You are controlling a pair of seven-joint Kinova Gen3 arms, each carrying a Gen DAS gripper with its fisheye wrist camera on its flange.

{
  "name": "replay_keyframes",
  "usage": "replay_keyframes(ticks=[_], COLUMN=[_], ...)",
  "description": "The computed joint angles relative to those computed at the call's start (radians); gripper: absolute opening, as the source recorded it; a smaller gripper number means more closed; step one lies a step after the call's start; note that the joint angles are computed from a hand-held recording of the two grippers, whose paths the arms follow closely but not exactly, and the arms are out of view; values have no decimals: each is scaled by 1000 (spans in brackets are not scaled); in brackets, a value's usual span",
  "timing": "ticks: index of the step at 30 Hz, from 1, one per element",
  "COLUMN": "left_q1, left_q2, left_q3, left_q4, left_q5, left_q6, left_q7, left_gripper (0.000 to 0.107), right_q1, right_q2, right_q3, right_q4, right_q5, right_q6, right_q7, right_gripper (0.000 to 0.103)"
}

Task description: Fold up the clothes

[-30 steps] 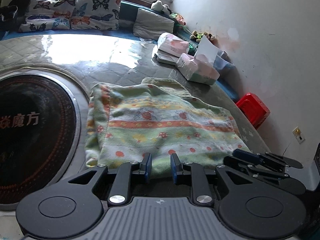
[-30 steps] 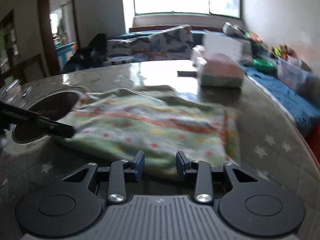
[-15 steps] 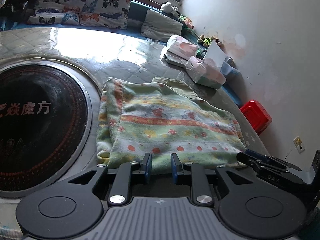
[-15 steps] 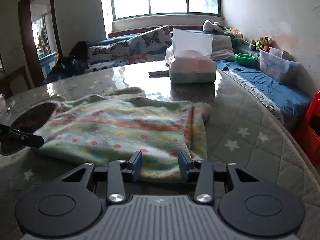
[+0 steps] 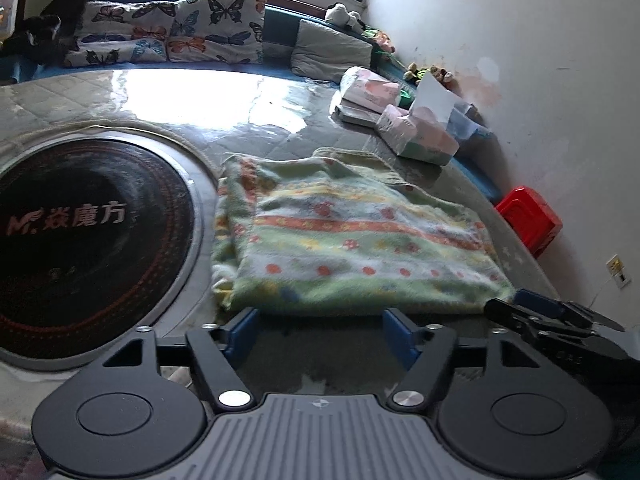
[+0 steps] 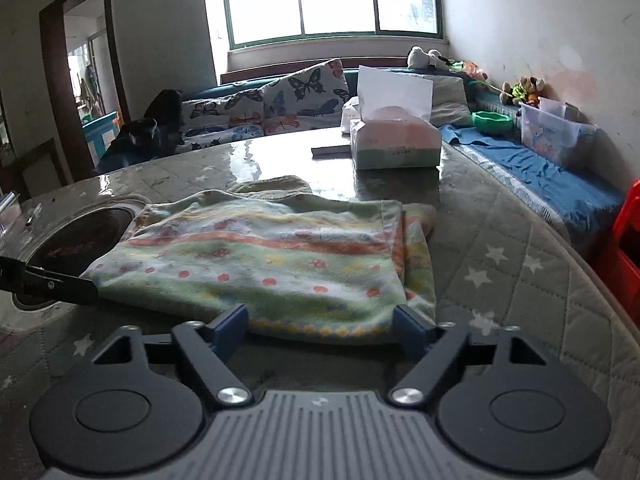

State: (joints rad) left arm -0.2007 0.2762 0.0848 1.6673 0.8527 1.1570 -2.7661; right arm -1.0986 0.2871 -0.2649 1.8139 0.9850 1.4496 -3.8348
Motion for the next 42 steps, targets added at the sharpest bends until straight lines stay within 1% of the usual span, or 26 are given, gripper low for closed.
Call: replay_keyframes(ticks=[2,3,4,5,9,11,12,16,24,29,42], left_q1=[-5,-6,-9,-11,-17,-21,-23,-34,-56,-63,-87], left_q2=[-10,-18,-26,-31,-57,-65,-70,-82,-115,-124,-154], left_q3=[-4,-6,-9,-11,-26,-33,-37,-52,-78,-92,-121], left_q4=[10,18,26,32,61,73,79,96,143,160,194], left_q5=[-4,-3,-2,0,2,6,8,14,37,36,55], left_q6=[-2,-7,-10,-11,-20,-22,-24,-24,-32,-19,26], left_q7=[-9,-15,-23,-32,-62,-75,-83,-100,-150,-163,-219], left_gripper=[80,85,88,89,96,100,102,103,103,103,103], right_q1=[-3,-5,-6,-9,-28,-36,-40,-55,-86,-101,-146], right_q2=[7,12,18,24,46,59,66,90,127,152,180], right_q3=[-2,-1,0,1,12,17,21,35,59,72,90], right_q4=[-8,-17,-24,-32,-61,-83,-97,-140,-208,-249,-293], right_q5=[-6,-10,-15,-18,-26,-34,-39,-57,-108,-137,-150], right_q6=[3,6,9,14,34,51,61,85,133,158,198], right_q7=[1,7,14,20,25,35,43,69,59,65,36], right_gripper=[88,89,91,92,98,103,103,103,103,103,103])
